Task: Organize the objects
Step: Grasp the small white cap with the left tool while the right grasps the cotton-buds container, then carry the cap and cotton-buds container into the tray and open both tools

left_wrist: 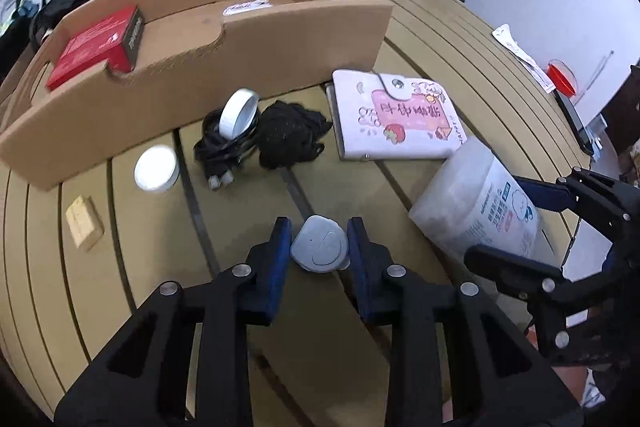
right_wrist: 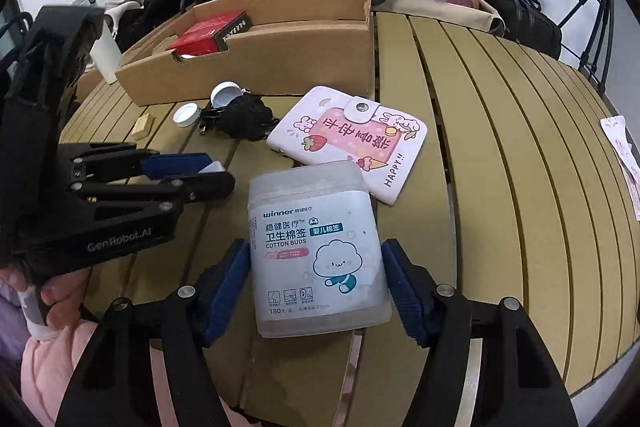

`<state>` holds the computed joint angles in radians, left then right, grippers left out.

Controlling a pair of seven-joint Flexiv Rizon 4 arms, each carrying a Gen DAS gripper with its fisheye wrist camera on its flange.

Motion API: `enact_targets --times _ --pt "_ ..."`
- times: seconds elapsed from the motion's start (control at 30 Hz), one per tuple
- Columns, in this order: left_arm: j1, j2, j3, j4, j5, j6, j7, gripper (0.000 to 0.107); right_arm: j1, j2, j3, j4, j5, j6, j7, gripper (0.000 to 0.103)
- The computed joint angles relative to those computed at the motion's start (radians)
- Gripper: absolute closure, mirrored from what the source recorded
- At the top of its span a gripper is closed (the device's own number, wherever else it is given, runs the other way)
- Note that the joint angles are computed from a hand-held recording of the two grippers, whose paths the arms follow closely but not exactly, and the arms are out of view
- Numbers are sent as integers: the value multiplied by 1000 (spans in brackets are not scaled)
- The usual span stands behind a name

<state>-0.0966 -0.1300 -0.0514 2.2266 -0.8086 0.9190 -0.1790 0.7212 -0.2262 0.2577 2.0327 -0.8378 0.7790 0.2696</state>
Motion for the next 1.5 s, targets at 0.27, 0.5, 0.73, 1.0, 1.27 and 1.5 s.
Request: enact_targets --times 0.27,0.5,0.73,1.0,1.27,1.5 --pt "52 241 125 97 -42 -115 -54 82 37 57 43 3 14 -50 30 33" --pt "137 403 253 109 -56 -290 -60 82 142 102 120 -59 -30 -226 97 33" --pt "139 343 223 12 -105 -363 -54 82 123 113 100 -54 -62 -146 90 33" --pt "31 -48 108 -442 -11 -317 -321 82 -82 49 -43 -174 -97 98 -140 33" --pt "6 -515 -29 -966 373 -274 -758 81 -174 -304 -156 -591 254 -21 -515 33" --pt "40 -596 -91 -1020 407 -232 -744 63 -163 -419 -233 -691 304 -98 -598 30"
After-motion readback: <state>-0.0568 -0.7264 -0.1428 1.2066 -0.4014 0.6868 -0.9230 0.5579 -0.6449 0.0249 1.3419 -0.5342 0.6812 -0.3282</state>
